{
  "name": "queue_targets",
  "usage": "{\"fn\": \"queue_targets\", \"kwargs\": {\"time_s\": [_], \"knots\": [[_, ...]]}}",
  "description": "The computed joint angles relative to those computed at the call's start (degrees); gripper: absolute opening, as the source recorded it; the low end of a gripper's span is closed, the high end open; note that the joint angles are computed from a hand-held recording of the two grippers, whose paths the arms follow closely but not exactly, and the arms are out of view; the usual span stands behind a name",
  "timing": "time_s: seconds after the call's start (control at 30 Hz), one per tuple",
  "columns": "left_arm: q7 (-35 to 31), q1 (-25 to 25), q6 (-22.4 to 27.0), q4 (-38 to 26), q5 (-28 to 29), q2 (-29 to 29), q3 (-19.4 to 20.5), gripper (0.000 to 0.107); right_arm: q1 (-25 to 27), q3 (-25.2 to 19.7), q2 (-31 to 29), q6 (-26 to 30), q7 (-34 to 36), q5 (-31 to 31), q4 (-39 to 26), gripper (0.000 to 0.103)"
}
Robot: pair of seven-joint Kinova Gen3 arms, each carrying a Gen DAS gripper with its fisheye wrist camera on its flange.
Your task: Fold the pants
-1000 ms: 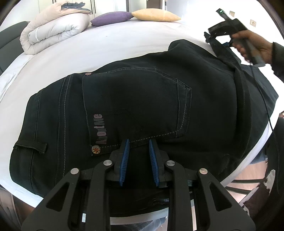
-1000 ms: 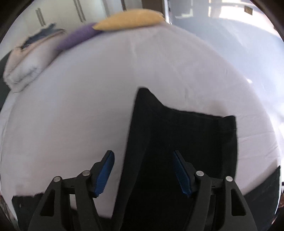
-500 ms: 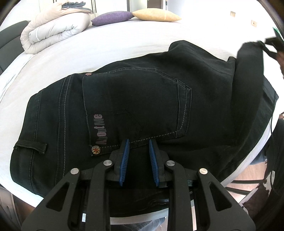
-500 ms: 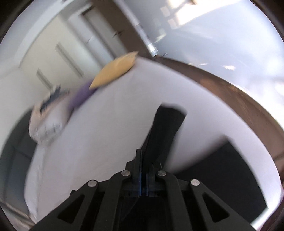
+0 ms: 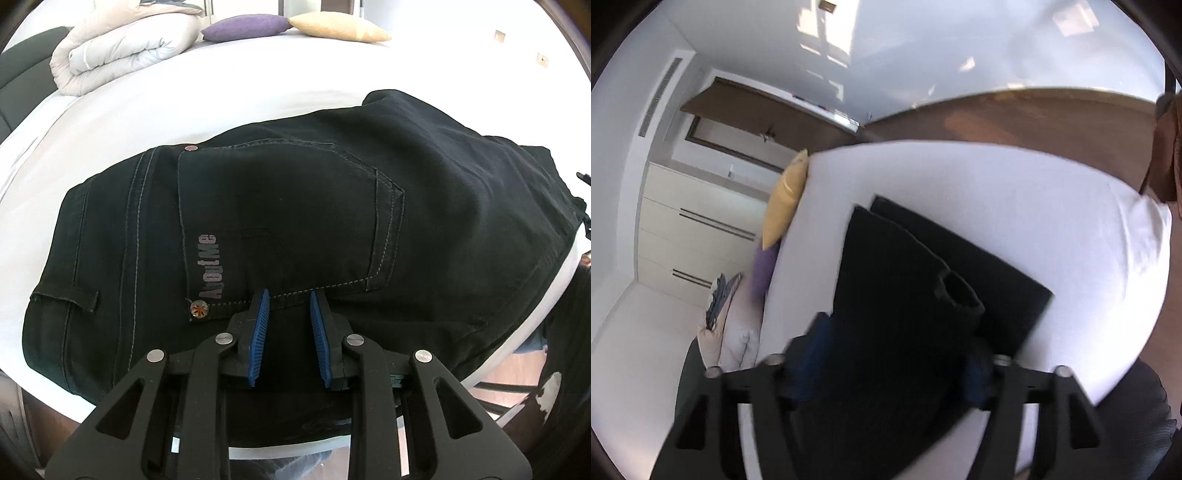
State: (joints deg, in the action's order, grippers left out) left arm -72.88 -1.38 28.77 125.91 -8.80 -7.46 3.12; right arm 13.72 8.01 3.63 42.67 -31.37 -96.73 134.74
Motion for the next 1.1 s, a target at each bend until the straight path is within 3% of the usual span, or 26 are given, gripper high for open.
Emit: {"fn": "queue_targets", "kwargs": {"time_s": [0.1, 0.13, 0.17, 0.23, 0.27, 0.33, 0.6, 0.83, 0.97, 1.1], "knots": [[1.25, -0.25, 0.26, -0.22, -0.65, 0.15, 0.45, 0.023, -0.71, -0.39, 0.09, -2.27, 0.36, 0.66, -1.09, 0.067], [1.64, -0.28, 0.41, -0.37, -1.07, 0.28, 0.62, 0.023, -0.61, -0.28, 0.54, -2.3, -0.07, 1.62, -1.54, 0.053], [2.01, -0.27, 0.51, -0.43, -1.42, 0.29, 0.74, 0.023, -0.36, -0.15, 1.23, -2.0, -0.78, 3.03, -2.18, 0.032], [3.09, -0.3, 0.21, -0.26, -2.14, 0.33, 1.0, 0.023, -0.39, -0.54, 4.12, -1.71, -1.53, 3.94, -4.05, 0.008], [3.74, -0.32, 0.07, -0.17, -2.6, 0.32, 1.18, 0.023, 0.04, -0.36, 4.76, -1.44, -1.01, 3.43, -3.91, 0.006], [5.21, -0.33, -0.16, 0.08, -3.57, 0.2, 1.6, 0.023, 1.78, -0.72, 5.21, -0.58, 1.43, 2.02, -3.06, 0.005], [4.81, -0.08, 0.6, -0.21, -2.1, -0.38, 0.61, 0.023, -0.54, -0.86, 3.19, -6.48, 3.3, 1.11, -2.97, 0.005], [2.23, -0.33, -0.54, 0.63, -0.44, -0.96, -0.35, 0.023, 0.07, -0.06, 2.69, -6.15, 4.08, 0.54, -1.84, 0.005], [2.8, -0.84, -1.59, 1.42, -1.44, -1.23, 0.45, 0.023, 2.18, 0.27, 6.64, -1.73, 5.51, 3.01, -4.06, 0.002], [4.89, -1.46, -1.6, 2.02, -2.78, -2.02, 1.74, 0.023, 1.55, -0.37, 5.79, -3.87, 7.26, 1.54, -3.53, 0.002]]}}
